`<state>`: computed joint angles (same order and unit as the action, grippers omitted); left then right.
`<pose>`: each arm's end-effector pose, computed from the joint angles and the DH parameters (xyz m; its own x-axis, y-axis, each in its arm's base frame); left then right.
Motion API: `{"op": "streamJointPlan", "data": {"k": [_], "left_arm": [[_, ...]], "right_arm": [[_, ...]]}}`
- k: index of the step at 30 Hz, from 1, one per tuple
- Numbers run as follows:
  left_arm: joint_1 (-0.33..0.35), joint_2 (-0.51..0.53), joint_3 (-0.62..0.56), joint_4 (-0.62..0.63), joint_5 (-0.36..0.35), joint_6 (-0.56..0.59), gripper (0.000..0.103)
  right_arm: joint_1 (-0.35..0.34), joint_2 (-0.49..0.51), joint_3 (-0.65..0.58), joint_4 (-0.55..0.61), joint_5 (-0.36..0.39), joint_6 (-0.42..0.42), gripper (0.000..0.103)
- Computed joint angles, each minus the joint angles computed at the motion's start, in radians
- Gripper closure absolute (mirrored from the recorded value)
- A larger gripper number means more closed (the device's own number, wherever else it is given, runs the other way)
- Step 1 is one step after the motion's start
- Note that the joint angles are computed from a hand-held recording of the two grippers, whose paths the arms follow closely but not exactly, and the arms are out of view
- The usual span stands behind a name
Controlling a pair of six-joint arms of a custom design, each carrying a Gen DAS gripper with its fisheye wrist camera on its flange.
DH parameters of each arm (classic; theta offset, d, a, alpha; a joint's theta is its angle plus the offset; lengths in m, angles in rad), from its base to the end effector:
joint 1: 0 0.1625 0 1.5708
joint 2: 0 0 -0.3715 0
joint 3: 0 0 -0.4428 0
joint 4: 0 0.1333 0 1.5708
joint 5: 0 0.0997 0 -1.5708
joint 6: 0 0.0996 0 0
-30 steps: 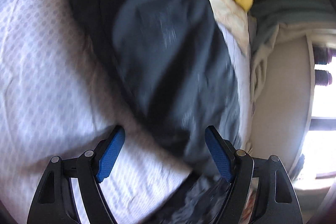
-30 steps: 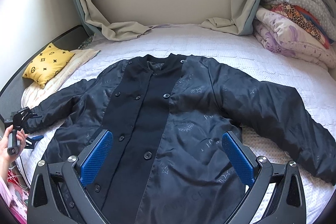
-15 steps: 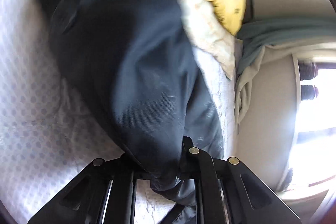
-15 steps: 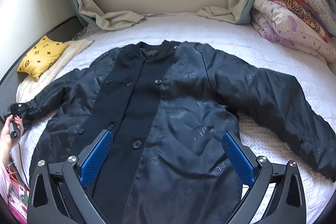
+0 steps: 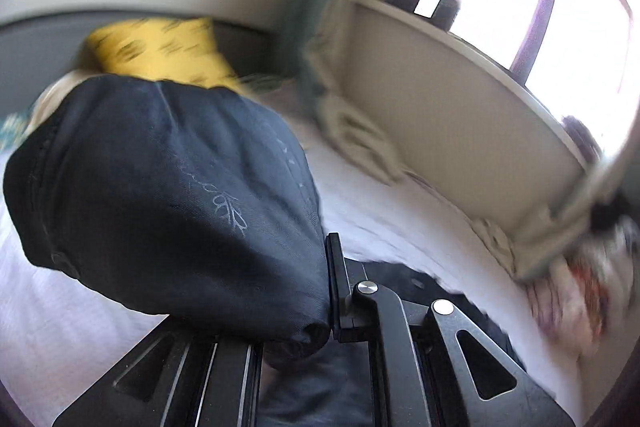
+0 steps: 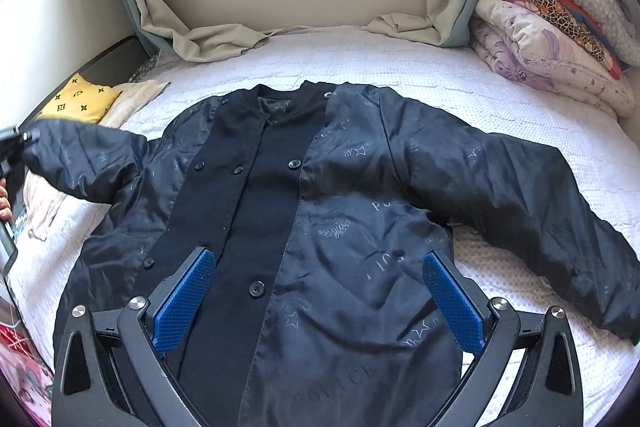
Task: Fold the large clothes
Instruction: 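Fold the held sleeve across the jacket front with the left tool, release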
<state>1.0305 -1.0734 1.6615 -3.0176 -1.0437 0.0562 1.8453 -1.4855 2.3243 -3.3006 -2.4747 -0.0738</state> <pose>-0.1904 -0.6740 0.2626 -0.9167 0.1493 -0.3707 0.3882 0.5528 -0.7373 0.1718 -0.4069 0.2421 -0.7464 0.3748 0.5499 -0.2260 0.6345 -0.7392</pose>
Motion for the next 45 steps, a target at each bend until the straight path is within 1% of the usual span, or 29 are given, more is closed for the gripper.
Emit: {"op": "streamJointPlan", "data": {"k": [4,7,8,9,11,13,14,15,16,17,18,19,21,23,25,27,29,30,33,35,36,39,40,41,42,44,45], "left_arm": [[-0.066,0.052,0.029,0.038,-0.056,0.097,0.090],[-0.091,0.076,0.073,0.103,-0.083,0.142,0.089],[-0.093,0.097,0.070,0.140,-0.093,0.155,0.089],[-0.097,0.121,0.069,0.195,-0.096,0.166,0.089],[-0.094,0.157,0.060,0.265,-0.096,0.171,0.089],[-0.095,0.174,0.084,0.330,-0.080,0.158,0.088],[-0.095,0.195,0.070,0.370,-0.066,0.152,0.086],[-0.094,0.206,0.073,0.398,-0.052,0.147,0.080],[-0.097,0.213,0.076,0.412,-0.040,0.143,0.069],[-0.101,0.213,0.088,0.409,-0.033,0.148,0.064],[-0.112,0.211,0.099,0.404,-0.017,0.162,0.051],[-0.118,0.209,0.098,0.416,-0.009,0.167,0.034],[-0.139,0.188,0.102,0.477,-0.013,0.153,0.013],[-0.159,0.154,0.121,0.515,-0.008,0.138,0.013],[-0.173,0.121,0.135,0.571,-0.010,0.134,0.013],[-0.184,0.068,0.159,0.642,-0.021,0.119,0.013],[-0.177,0.010,0.166,0.717,-0.072,0.096,0.013],[-0.168,-0.020,0.155,0.772,-0.120,0.069,0.013],[-0.141,-0.081,0.138,0.846,-0.199,0.021,0.013],[-0.129,-0.104,0.127,0.894,-0.220,0.024,0.013],[-0.124,-0.117,0.132,0.899,-0.224,0.035,0.013],[-0.109,-0.161,0.169,0.845,-0.213,0.081,0.013],[-0.105,-0.163,0.164,0.855,-0.212,0.093,0.013],[-0.099,-0.159,0.149,0.870,-0.222,0.109,0.013],[-0.089,-0.163,0.141,0.856,-0.238,0.130,0.013],[-0.078,-0.172,0.140,0.765,-0.223,0.133,0.013],[-0.071,-0.175,0.139,0.696,-0.194,0.118,0.013]], "right_arm": [[-0.002,0.018,-0.014,-0.010,-0.016,-0.003,0.000],[-0.003,0.033,-0.022,-0.025,-0.036,-0.005,0.000],[-0.005,0.034,-0.023,-0.026,-0.039,-0.003,0.000],[-0.007,0.034,-0.024,-0.027,-0.040,-0.001,0.000],[-0.008,0.033,-0.025,-0.031,-0.046,0.001,0.000],[-0.007,0.033,-0.027,-0.038,-0.052,-0.002,0.000],[-0.006,0.032,-0.027,-0.042,-0.055,-0.002,0.000],[-0.006,0.031,-0.026,-0.045,-0.055,-0.003,0.000],[-0.007,0.028,-0.025,-0.046,-0.055,-0.002,0.000],[-0.008,0.026,-0.024,-0.044,-0.055,0.000,0.000],[-0.010,0.022,-0.023,-0.039,-0.052,0.006,0.000],[-0.016,0.011,-0.019,-0.021,-0.042,0.021,0.000],[-0.028,-0.009,-0.012,0.011,-0.017,0.052,0.000],[-0.050,-0.041,0.000,0.057,0.026,0.103,0.000],[-0.066,-0.058,0.005,0.081,0.052,0.133,0.000],[-0.068,-0.056,0.003,0.081,0.048,0.135,0.000],[-0.060,-0.036,-0.007,0.056,0.024,0.113,0.003],[-0.055,-0.026,-0.012,0.040,0.015,0.096,0.005],[-0.037,0.012,-0.031,-0.007,-0.004,0.031,0.009],[-0.032,0.032,-0.040,-0.022,-0.008,0.007,0.011],[-0.030,0.047,-0.048,-0.023,-0.012,-0.002,0.011],[-0.032,0.071,-0.059,-0.012,-0.018,0.003,0.014],[-0.031,0.079,-0.062,-0.005,-0.015,0.009,0.014],[-0.031,0.084,-0.064,0.000,-0.016,0.013,0.014],[-0.025,0.095,-0.068,0.010,-0.019,0.019,0.014],[-0.014,0.111,-0.076,0.020,-0.018,0.025,0.014],[0.003,0.128,-0.086,0.022,-0.013,0.025,0.014]]}}
